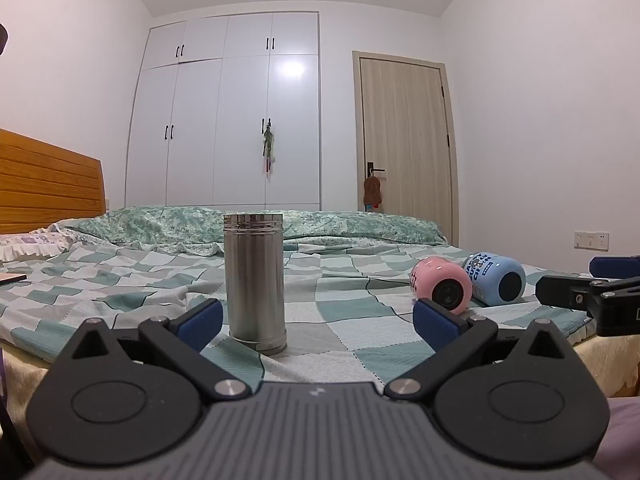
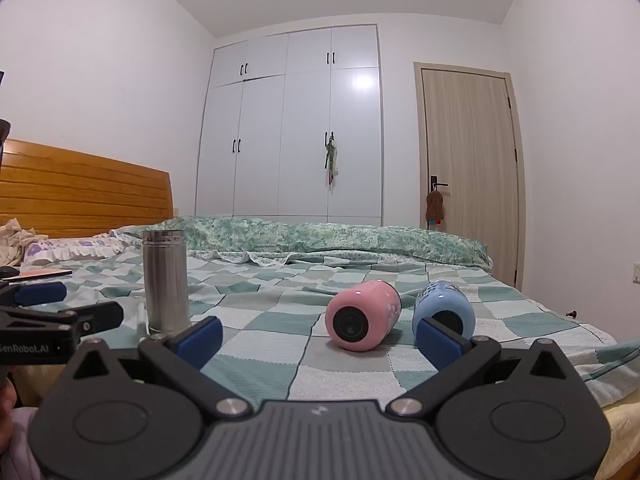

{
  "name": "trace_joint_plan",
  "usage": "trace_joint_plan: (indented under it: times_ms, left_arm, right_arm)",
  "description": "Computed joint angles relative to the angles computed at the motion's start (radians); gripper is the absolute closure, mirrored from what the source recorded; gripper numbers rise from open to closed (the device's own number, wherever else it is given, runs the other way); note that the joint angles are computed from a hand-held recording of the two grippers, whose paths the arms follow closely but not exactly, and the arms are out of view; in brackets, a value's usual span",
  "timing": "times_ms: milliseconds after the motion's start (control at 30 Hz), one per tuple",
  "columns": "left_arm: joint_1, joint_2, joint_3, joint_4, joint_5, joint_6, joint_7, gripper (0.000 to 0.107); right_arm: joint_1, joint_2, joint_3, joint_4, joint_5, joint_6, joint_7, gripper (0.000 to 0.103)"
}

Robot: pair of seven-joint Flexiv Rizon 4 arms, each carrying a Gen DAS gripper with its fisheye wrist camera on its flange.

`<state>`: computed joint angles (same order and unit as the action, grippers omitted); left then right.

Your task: Flip cup upright

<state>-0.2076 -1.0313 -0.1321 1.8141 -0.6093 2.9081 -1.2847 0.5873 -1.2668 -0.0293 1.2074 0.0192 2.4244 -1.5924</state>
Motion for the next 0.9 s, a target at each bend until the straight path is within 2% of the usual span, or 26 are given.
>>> trace_joint_plan:
  times_ms: [900]
  left_arm:
    - [0.000, -0.001, 0.001, -0.001, 0.003, 0.003, -0.003, 0.004]
  right_arm:
    - [-0.003, 0.014, 0.002, 0.020, -0.004, 0.007, 0.000, 0.000]
